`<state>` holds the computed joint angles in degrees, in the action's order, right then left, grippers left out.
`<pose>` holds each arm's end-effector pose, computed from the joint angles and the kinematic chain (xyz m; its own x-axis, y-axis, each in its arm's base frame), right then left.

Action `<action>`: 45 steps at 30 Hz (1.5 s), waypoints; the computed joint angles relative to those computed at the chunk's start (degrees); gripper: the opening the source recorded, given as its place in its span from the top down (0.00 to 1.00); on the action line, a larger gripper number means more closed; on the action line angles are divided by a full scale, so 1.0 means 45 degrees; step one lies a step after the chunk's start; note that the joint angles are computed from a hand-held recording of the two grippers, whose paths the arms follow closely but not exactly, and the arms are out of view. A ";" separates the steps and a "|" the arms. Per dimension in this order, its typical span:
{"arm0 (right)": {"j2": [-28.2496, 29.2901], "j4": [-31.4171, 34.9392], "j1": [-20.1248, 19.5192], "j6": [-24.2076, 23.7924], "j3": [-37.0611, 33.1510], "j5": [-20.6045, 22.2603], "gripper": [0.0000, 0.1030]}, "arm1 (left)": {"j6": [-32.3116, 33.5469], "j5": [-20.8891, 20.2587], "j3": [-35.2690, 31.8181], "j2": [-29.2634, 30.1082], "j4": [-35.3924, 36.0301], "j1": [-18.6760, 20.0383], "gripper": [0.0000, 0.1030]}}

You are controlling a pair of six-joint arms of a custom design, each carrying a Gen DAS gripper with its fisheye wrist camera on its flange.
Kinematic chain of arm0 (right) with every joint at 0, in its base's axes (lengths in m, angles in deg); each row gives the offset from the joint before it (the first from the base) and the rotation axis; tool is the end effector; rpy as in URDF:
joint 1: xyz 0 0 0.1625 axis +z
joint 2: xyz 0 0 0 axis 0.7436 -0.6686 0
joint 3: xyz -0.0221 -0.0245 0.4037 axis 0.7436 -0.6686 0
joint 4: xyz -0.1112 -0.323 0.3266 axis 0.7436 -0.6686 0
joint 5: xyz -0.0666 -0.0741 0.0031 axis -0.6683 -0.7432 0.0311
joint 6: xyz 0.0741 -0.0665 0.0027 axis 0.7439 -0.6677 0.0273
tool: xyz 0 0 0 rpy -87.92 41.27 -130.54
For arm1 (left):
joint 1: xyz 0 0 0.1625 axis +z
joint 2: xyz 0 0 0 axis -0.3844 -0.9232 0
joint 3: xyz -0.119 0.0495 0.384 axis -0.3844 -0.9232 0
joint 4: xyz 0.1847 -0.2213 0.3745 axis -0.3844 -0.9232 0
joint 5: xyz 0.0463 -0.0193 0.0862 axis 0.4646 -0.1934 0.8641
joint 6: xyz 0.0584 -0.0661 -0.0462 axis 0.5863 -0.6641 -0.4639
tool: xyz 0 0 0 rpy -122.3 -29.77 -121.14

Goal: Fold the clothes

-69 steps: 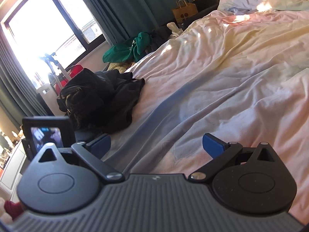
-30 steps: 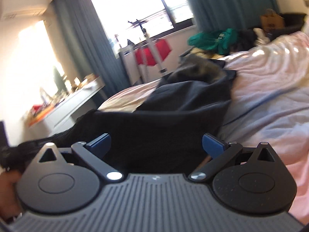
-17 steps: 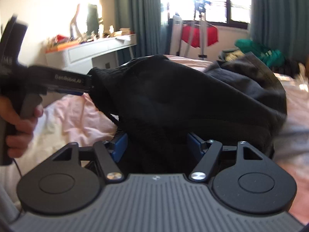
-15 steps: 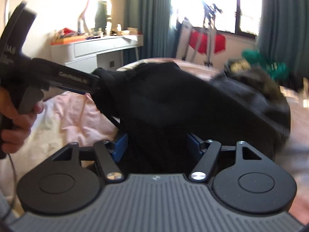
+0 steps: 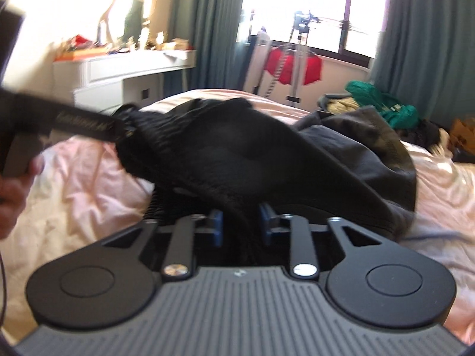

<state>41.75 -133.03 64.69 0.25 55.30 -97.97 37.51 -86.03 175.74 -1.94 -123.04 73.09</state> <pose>0.3902 -0.6154 0.0723 -0.4248 -0.7507 0.5060 -0.8956 0.2668 -0.3560 -0.1269 -0.5116 0.2880 -0.7189 -0.3839 -0.5795 0.4407 0.3930 -0.8070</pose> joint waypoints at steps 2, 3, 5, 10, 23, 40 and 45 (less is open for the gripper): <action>-0.0245 0.0135 -0.0107 0.0719 0.0036 -0.0058 0.83 | 0.0441 -0.0145 0.0017 0.0149 -0.0523 -0.0147 0.21; -0.0339 0.0136 -0.0163 0.1078 0.0051 -0.0090 0.84 | 0.0590 -0.0246 0.0043 0.0211 -0.0733 -0.0221 0.20; -0.0498 0.0112 -0.0270 0.1778 0.0066 -0.0175 0.87 | 0.0655 -0.0549 0.0155 0.0303 -0.0996 -0.0373 0.20; -0.1003 -0.0370 -0.0586 0.3557 0.0200 -0.0196 0.93 | 0.0667 -0.1559 0.0540 0.0507 -0.1104 -0.0803 0.19; -0.1678 -0.0023 -0.1462 0.6134 -0.0139 -0.0606 0.93 | 0.1001 -0.1361 0.0436 0.1304 0.0034 -0.0889 0.16; -0.2032 0.5336 -0.1131 0.3075 -0.0172 0.1728 0.25 | 0.0136 0.0443 0.0484 0.0393 -0.0295 -0.1106 0.16; -0.1087 0.3528 -0.0423 0.1758 0.0004 -0.1175 0.40 | 0.0864 0.0634 0.0167 0.0539 -0.1352 -0.0927 0.14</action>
<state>36.86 -117.15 62.79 8.16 55.31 -103.26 41.39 -83.18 176.49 0.49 -129.12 68.92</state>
